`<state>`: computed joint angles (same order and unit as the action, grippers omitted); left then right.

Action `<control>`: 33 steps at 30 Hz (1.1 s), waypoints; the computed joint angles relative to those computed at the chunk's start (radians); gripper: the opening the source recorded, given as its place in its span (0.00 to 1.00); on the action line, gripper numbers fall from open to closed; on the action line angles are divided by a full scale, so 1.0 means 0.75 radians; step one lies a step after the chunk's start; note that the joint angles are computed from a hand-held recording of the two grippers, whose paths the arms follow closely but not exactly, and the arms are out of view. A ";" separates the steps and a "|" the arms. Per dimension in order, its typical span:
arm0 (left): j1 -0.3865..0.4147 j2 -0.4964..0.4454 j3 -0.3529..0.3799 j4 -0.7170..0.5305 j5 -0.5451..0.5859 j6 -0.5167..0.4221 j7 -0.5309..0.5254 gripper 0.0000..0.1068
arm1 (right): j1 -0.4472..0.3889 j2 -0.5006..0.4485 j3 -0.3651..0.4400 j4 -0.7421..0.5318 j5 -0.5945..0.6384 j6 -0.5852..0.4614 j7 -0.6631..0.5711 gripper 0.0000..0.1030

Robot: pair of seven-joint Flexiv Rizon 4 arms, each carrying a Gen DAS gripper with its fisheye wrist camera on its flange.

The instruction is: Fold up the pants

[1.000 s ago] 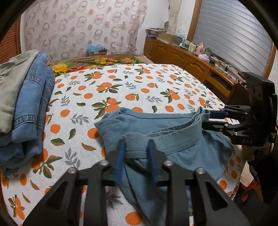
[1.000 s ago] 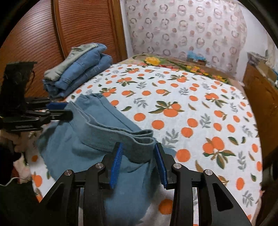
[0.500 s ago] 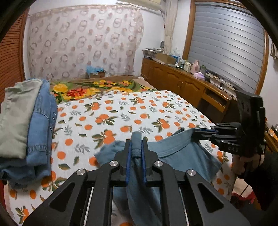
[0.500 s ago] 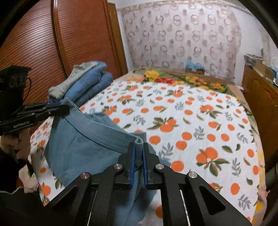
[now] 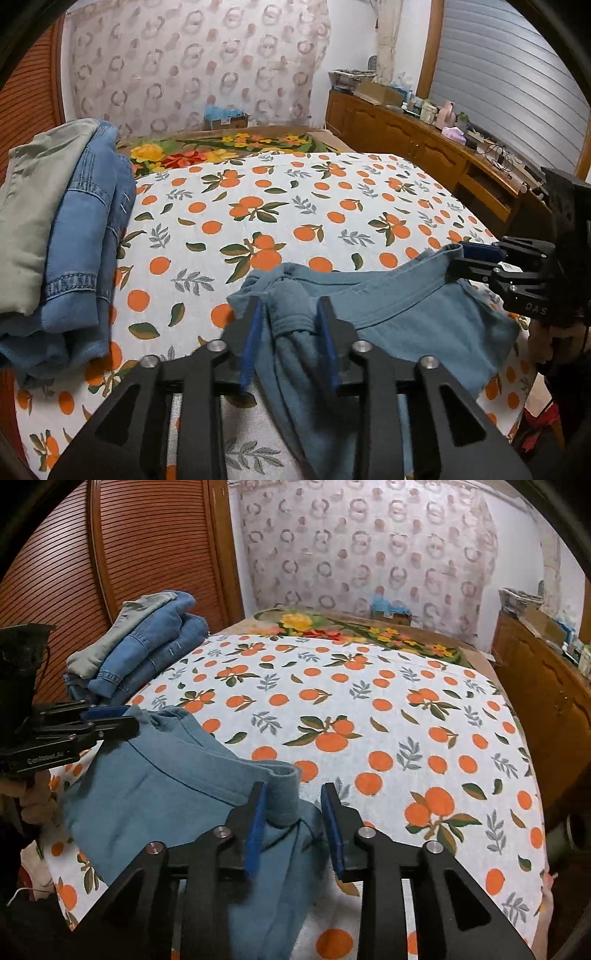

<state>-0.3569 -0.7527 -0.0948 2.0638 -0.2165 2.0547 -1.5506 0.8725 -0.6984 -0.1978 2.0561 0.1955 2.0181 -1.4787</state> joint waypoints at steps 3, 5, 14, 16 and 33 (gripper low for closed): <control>0.044 0.017 -0.040 0.026 0.040 0.023 -0.027 0.47 | 0.044 0.013 -0.038 0.020 0.038 0.007 -0.004 0.38; 0.036 0.031 -0.032 0.042 0.048 0.031 -0.028 0.56 | 0.055 0.029 -0.038 0.046 0.054 0.028 -0.012 0.42; -0.065 0.050 0.026 0.144 -0.017 0.097 -0.036 0.67 | 0.020 0.087 0.079 0.179 0.130 0.141 -0.059 0.51; -0.050 0.050 0.008 0.164 -0.004 0.104 -0.043 0.67 | 0.012 0.100 0.103 0.209 0.148 0.161 -0.067 0.51; -0.067 0.009 0.018 0.157 -0.027 0.056 -0.036 0.67 | -0.210 0.115 0.340 0.324 0.002 0.242 -0.030 0.20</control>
<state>-0.4068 -0.7457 -0.0812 2.1815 -0.2371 2.0968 -1.5775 0.7152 -0.6118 0.0572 2.2988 0.1968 2.1998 -1.5014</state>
